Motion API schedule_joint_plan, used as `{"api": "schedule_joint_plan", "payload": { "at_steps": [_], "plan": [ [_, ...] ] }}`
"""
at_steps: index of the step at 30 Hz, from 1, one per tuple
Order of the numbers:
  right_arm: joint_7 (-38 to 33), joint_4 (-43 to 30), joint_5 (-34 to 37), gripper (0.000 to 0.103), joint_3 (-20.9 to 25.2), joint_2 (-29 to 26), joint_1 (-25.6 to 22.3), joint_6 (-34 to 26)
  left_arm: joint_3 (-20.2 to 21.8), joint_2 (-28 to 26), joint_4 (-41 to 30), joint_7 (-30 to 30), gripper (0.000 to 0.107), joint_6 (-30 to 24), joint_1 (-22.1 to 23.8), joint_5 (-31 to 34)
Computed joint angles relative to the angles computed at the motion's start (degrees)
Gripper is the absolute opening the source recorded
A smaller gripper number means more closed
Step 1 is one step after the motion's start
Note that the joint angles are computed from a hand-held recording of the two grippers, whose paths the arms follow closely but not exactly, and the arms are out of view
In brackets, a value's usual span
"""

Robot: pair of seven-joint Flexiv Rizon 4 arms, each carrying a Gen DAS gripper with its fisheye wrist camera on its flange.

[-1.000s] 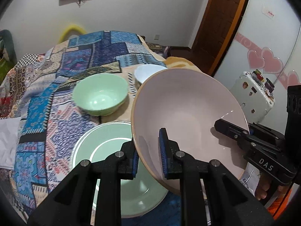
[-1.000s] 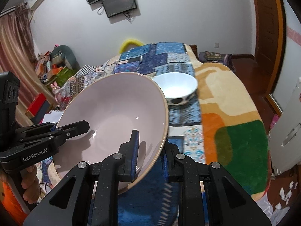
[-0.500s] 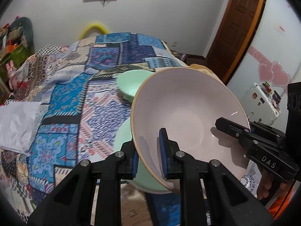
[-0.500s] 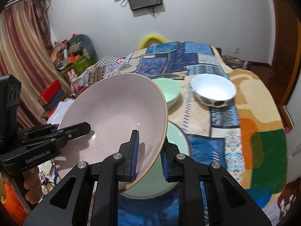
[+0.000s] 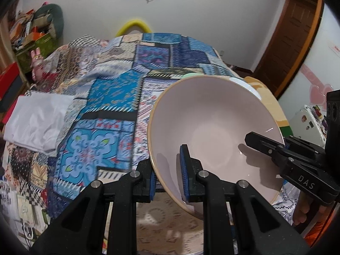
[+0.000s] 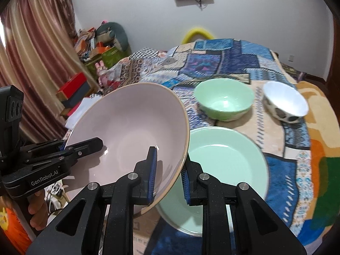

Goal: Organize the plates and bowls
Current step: 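Lift and carry the pale pink plate away from the plate stack, then lower the pale pink plate onto the bedspread and open both grippers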

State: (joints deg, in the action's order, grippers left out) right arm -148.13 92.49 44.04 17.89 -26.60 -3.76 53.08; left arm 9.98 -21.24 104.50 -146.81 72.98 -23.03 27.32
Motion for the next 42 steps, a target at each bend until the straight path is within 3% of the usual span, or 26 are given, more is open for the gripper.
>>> {"api": "schedule_joint_plan", "payload": {
  "at_steps": [11, 28, 35, 40, 42],
  "plan": [
    [1.92, 0.99, -5.42, 0.019, 0.71, -2.14, 4.15, 0.35, 1.27, 0.90, 6.91, -2.06, 0.019, 2.87, 2.69, -1.11],
    [8.03, 0.97, -14.47, 0.019, 1.84, -7.35, 7.54, 1.14, 1.54, -2.89, 13.14, 5.12, 0.019, 7.72, 6.14, -11.70],
    [9.30, 1.12, -16.26, 0.022, 2.76, -7.88, 6.95, 0.94, 4.63, -4.46, 12.42, 6.41, 0.019, 7.27, 3.16, -13.12],
    [8.56, 1.39, -16.10, 0.022, 3.11, -7.39, 6.23, 0.68, 3.93, -4.31, 13.68, 7.13, 0.019, 8.29, 3.68, -15.15],
    [8.24, 1.45, -16.29, 0.024, 2.99, -7.15, 6.28, 0.95, 5.85, -4.02, 13.14, 6.07, 0.019, 7.02, 1.70, -14.19]
  ]
}}
